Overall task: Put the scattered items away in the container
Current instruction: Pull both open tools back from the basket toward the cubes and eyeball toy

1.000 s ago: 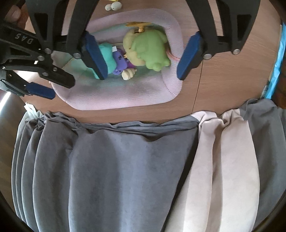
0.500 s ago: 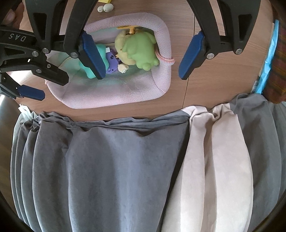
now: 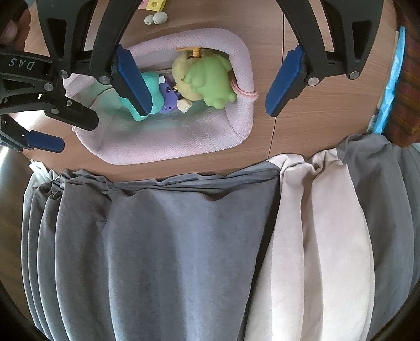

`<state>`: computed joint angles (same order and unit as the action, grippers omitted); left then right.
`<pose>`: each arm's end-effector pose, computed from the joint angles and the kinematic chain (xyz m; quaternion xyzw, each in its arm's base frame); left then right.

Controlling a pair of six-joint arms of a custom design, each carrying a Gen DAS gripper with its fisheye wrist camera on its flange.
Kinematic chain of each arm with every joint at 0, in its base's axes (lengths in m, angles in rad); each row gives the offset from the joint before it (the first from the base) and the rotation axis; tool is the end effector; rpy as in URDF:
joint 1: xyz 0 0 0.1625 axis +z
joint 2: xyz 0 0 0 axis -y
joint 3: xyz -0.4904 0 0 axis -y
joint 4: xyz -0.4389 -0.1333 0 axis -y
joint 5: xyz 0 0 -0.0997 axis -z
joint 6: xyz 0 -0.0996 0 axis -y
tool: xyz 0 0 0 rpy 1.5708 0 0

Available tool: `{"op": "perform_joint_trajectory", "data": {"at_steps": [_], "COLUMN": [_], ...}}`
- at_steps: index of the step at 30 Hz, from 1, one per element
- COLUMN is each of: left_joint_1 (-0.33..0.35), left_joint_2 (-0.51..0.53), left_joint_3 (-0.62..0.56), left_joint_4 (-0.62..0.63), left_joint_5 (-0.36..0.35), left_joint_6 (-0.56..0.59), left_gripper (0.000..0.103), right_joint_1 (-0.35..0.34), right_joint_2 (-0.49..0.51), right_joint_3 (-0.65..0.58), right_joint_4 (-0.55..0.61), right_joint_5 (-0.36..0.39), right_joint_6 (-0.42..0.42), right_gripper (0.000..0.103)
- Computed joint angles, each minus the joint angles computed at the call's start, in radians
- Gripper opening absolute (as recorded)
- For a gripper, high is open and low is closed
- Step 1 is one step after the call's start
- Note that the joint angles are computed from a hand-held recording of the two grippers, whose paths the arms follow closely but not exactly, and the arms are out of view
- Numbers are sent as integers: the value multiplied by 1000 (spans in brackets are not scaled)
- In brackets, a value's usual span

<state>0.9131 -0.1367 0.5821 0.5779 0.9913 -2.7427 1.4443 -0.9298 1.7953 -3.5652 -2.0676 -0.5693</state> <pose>-0.3649 -0.7797 -0.0828 0.3984 0.8358 -0.2924 0.2393 -0.0031 -0.7048 0.2740 0.0515 -0.8278 0.4167 0.3721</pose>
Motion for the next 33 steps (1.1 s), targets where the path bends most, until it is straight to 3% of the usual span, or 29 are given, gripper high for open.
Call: {"op": "perform_joint_trajectory", "data": {"at_steps": [33], "left_joint_1": [-13], "left_joint_2": [-119], "left_joint_3": [258], "left_joint_4": [-136], "left_joint_5": [-7], "left_joint_6": [27], "left_gripper": [86], "right_joint_1": [5], "right_joint_2": [-23], "right_joint_3": [89], "right_joint_4": [-74], "right_joint_5": [-11], "right_joint_6": [-3], "right_gripper": [78]}}
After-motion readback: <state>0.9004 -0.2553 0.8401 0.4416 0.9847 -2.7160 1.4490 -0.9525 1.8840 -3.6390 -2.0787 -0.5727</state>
